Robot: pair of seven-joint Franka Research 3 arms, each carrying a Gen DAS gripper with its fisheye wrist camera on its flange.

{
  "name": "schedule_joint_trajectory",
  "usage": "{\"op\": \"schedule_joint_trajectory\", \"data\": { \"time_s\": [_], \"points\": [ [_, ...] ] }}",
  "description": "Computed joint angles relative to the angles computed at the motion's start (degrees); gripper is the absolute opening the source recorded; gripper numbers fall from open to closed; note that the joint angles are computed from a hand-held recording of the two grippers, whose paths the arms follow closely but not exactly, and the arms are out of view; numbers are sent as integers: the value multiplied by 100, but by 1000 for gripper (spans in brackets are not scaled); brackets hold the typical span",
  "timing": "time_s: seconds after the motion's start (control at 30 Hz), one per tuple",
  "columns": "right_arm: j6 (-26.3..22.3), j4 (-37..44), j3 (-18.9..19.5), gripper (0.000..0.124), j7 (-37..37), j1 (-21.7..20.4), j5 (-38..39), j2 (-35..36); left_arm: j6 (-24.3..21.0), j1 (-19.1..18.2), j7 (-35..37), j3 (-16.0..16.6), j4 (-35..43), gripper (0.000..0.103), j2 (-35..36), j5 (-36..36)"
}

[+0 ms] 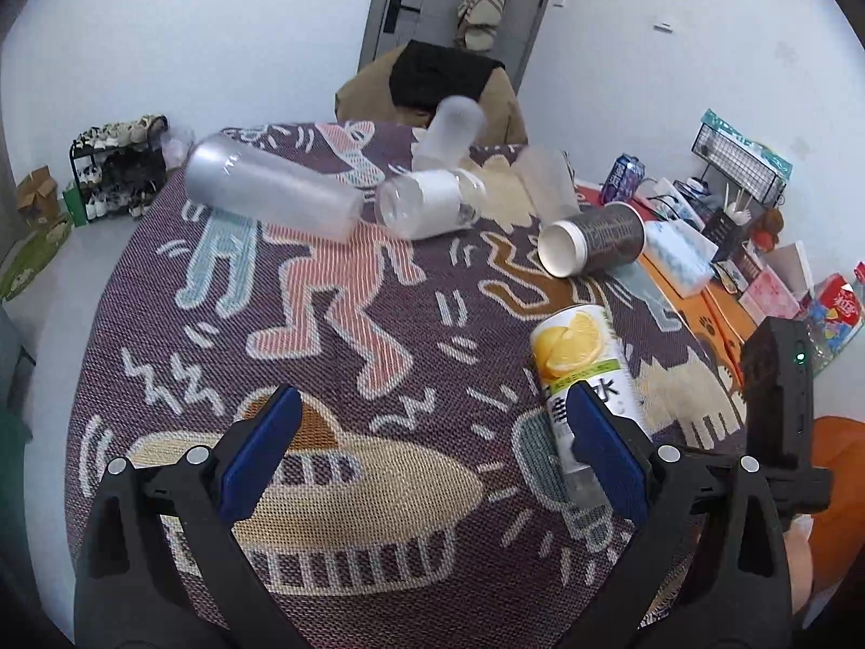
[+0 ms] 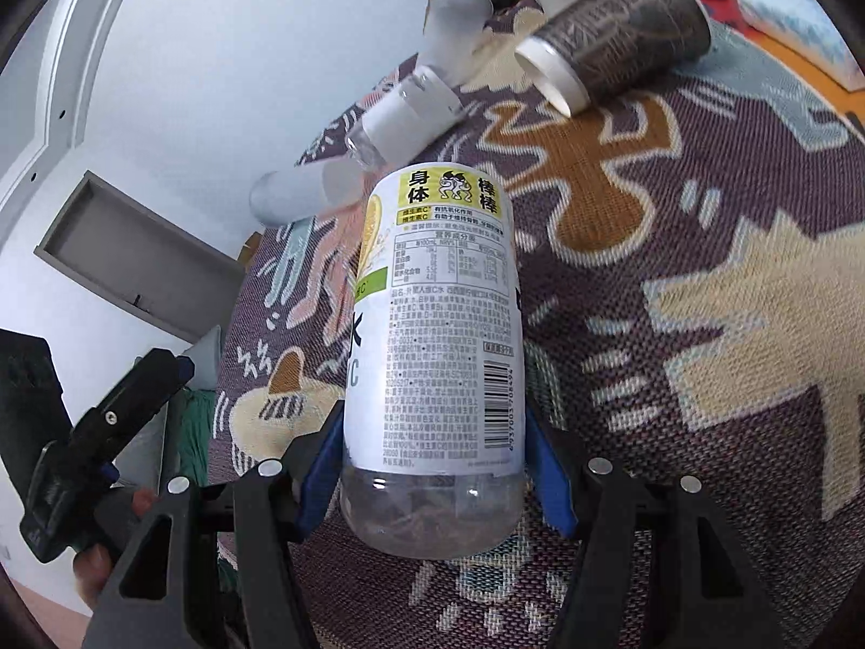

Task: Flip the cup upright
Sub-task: 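Lower the bottle base-down onto the cloth with the right gripper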

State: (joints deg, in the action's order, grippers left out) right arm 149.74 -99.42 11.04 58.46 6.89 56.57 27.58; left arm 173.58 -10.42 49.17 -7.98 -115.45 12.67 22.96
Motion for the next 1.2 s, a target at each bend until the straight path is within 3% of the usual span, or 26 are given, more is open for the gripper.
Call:
{"op": "schedule_joint_trajectory", "data": {
  "time_s": [0.07, 0.1, 0.13, 0.17, 0.57, 0.9, 1.2],
  "points": [
    [-111, 54, 47, 63, -65, -63, 91, 90, -16, 247, 413, -315, 17, 97, 59, -418],
    [-106, 53, 66, 68, -127, -85, 152, 104, -32, 312, 562, -405, 41, 97, 86, -574],
    [-90, 37, 118, 81, -298, -138, 280, 97, -41, 390, 728, -515, 73, 97, 128, -763],
    [-1, -44, 129, 84, -405, -132, 347, 28, -47, 462, 885, -618, 116, 97, 175, -951],
    [698, -556, -120, 86, -705, -81, 369, -465, -416, 1073, 2619, -1701, 1094, 97, 1036, -2743],
    [939, -879, -254, 86, -702, -294, 426, -680, -1200, 926, 3408, -1958, 2402, 97, 2037, -3429],
    [1025, -1088, -359, 86, -787, -458, 639, -818, -2180, 632, 3573, -1929, 3796, 91, 3016, -3992]
  ]
}}
